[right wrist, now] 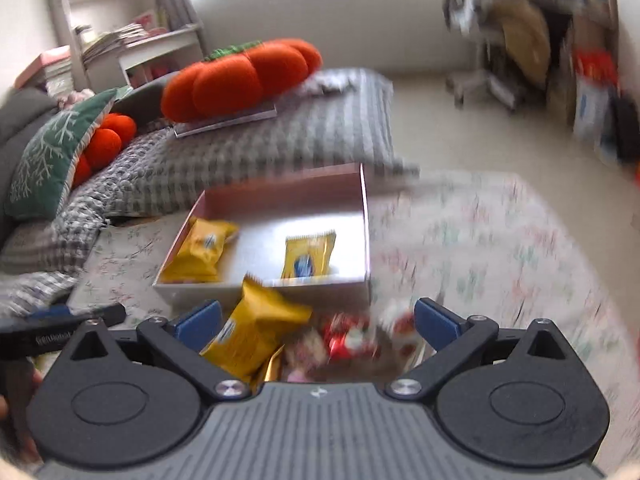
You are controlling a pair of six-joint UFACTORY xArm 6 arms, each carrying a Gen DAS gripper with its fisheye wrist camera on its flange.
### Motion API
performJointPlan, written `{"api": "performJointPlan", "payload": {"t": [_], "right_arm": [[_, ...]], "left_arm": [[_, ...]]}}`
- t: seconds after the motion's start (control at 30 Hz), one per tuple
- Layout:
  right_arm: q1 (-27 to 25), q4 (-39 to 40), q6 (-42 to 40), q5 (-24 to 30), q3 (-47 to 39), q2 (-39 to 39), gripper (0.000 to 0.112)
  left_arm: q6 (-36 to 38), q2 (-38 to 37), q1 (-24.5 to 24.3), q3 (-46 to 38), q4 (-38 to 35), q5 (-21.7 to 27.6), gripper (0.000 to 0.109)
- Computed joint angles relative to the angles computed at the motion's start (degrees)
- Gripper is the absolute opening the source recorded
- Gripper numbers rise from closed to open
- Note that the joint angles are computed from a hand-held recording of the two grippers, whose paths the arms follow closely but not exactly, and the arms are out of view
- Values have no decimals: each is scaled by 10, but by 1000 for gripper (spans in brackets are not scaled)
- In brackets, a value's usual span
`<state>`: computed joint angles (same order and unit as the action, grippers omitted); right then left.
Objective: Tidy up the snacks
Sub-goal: 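Grasp the clear-wrapped white bar with the left tool while the right tool grasps the gold stick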
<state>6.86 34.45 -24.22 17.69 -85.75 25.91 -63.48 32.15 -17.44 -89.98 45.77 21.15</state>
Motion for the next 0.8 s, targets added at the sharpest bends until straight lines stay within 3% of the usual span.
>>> {"api": "performJointPlan", "payload": {"t": [0.13,0.4,0.5,0.8], "right_arm": [[-19,26,30,112,-47,22,102],[-18,16,70,202,-82,47,91],[-19,-7,105,240,-88,53,80],[-18,21,87,247,-87,53,56]], "left_arm": [[63,5,0,7,-69,-3,98],[109,19,2,1,-119,-7,97],[123,24,2,-4,-131,-4,96],[165,40,4,-17,-166,-3,84]]}}
